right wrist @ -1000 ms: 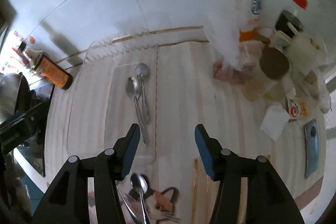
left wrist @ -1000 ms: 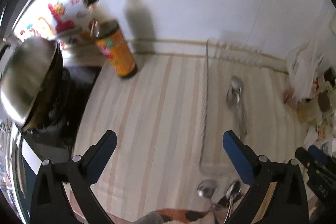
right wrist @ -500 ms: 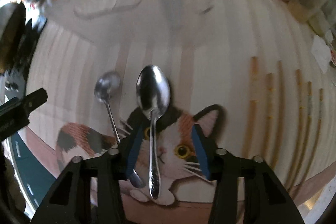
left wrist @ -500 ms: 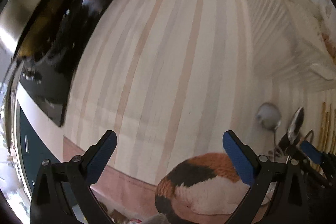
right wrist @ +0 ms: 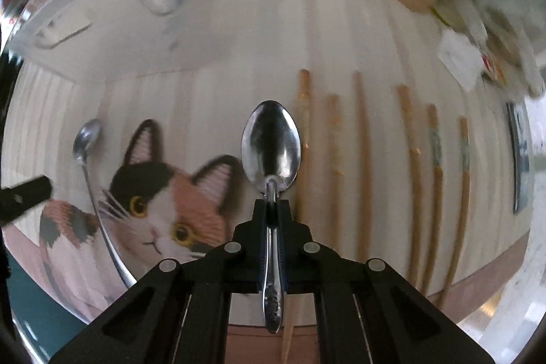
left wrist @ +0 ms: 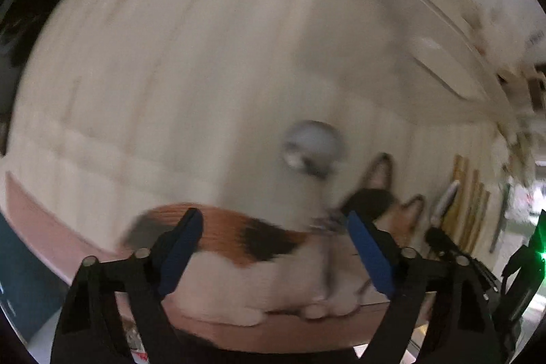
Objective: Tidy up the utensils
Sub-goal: 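Grasp a steel spoon with the left gripper while the right gripper grasps another spoon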
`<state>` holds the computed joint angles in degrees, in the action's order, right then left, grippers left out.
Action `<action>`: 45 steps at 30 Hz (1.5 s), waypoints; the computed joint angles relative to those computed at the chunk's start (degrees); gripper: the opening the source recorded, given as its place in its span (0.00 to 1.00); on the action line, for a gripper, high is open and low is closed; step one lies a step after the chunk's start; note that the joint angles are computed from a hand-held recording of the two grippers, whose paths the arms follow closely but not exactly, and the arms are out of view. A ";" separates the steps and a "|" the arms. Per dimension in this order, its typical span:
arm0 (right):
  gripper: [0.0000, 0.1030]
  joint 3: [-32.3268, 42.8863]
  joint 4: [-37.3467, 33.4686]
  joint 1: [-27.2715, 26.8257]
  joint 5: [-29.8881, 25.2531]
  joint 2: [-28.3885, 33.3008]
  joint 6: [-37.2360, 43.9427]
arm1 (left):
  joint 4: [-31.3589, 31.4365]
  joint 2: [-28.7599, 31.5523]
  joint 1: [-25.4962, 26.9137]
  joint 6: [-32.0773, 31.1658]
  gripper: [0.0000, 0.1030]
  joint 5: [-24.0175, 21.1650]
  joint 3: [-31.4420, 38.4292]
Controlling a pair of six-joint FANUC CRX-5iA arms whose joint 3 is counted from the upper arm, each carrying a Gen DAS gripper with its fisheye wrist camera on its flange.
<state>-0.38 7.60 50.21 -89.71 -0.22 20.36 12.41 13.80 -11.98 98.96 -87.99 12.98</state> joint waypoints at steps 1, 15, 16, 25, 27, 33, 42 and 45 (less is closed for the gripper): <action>0.06 -0.30 -0.23 -0.21 -0.53 -0.54 -0.59 | 0.02 0.92 -1.10 -0.20 0.72 -0.11 0.72; 0.06 -0.34 -2.45 0.04 1.37 -1.09 -1.39 | -9.90 0.11 -5.57 -8.93 0.02 -0.93 2.88; 0.06 -0.29 -2.50 0.17 1.50 -1.07 -1.11 | -9.74 -0.10 -5.49 -9.01 0.02 -0.83 2.61; 0.07 2.95 -5.07 -2.13 -1.01 1.01 2.67 | -9.40 -1.83 -7.42 -6.24 0.03 -1.18 0.83; 0.07 3.21 -5.21 -2.54 -1.33 1.37 3.16 | -8.99 -0.95 -7.10 -6.13 0.05 -1.65 2.03; 0.07 6.30 -5.09 -2.69 -2.04 5.08 4.28 | -7.88 0.51 -4.86 -7.67 0.07 -2.46 3.89; 0.07 6.38 -3.46 -0.48 -2.26 6.21 4.01 | -9.95 -1.23 -5.45 -7.81 0.02 -0.81 1.65; 0.06 5.48 -3.03 0.36 -1.38 5.39 2.77 | -11.16 -3.00 -5.85 -8.10 0.02 0.17 1.14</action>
<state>5.09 4.58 50.57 -91.09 5.17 23.12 1.25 10.80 -17.83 90.86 -87.82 14.12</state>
